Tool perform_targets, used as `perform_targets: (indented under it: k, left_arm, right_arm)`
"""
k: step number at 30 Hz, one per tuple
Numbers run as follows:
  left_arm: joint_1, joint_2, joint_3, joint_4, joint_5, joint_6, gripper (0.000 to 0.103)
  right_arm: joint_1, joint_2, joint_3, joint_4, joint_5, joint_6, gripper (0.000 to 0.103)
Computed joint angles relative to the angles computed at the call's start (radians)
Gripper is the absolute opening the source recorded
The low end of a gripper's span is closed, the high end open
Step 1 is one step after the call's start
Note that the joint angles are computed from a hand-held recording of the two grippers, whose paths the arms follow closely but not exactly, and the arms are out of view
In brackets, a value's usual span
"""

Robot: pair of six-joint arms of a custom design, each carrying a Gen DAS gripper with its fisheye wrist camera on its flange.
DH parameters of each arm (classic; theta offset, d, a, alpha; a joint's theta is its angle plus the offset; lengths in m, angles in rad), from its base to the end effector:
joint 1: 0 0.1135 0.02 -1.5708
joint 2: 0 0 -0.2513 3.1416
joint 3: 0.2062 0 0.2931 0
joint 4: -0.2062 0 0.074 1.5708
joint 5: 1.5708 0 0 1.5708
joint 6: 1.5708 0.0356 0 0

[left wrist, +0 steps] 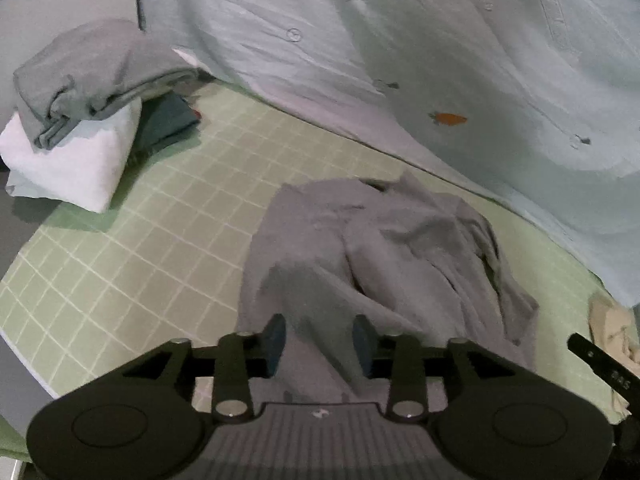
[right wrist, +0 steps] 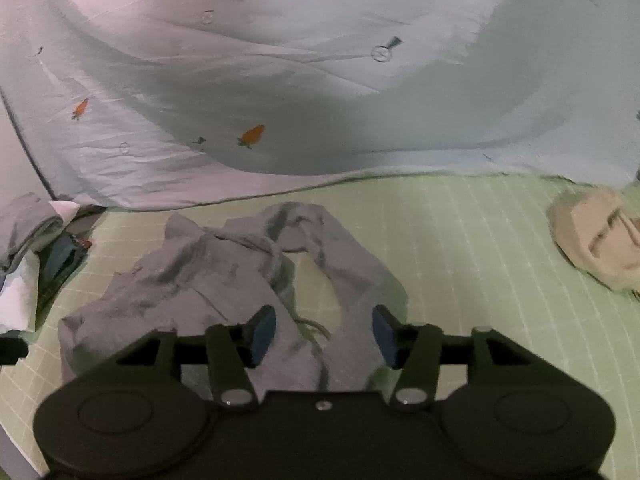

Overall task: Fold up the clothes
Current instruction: 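Lay the hoodie on the bed and open both tools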

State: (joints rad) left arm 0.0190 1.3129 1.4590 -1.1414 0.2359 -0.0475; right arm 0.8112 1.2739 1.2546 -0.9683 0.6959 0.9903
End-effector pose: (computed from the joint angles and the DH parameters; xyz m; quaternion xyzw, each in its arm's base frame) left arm 0.2902 -0.0028 0.3665 0.0017 0.9528 -0.1168 0.2802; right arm 0.2164 0.1948 0.3237 0.1782 0.8880 0.0090 0.4238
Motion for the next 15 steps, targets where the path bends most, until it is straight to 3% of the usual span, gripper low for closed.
perform_targets:
  k: [2,5,9,15]
  left_arm:
    - [0.01,0.05,0.025,0.009,-0.003,-0.011,0.045]
    - [0.023,0.126,0.06,0.027,-0.006,-0.008,0.056]
    - [0.035,0.262,0.128,0.03,0.023,0.014,0.069]
    - [0.021,0.485,0.24,-0.018,0.013,0.024,0.07]
  right_arm:
    - [-0.014,0.016,0.0,0.033,-0.014,-0.022,0.063]
    - [-0.044,0.039,-0.011,0.092,-0.049,-0.058,0.077]
    - [-0.107,0.089,-0.024,0.195,-0.134,-0.139,0.088]
    - [-0.176,0.256,0.043,0.047,-0.205,0.032,0.088]
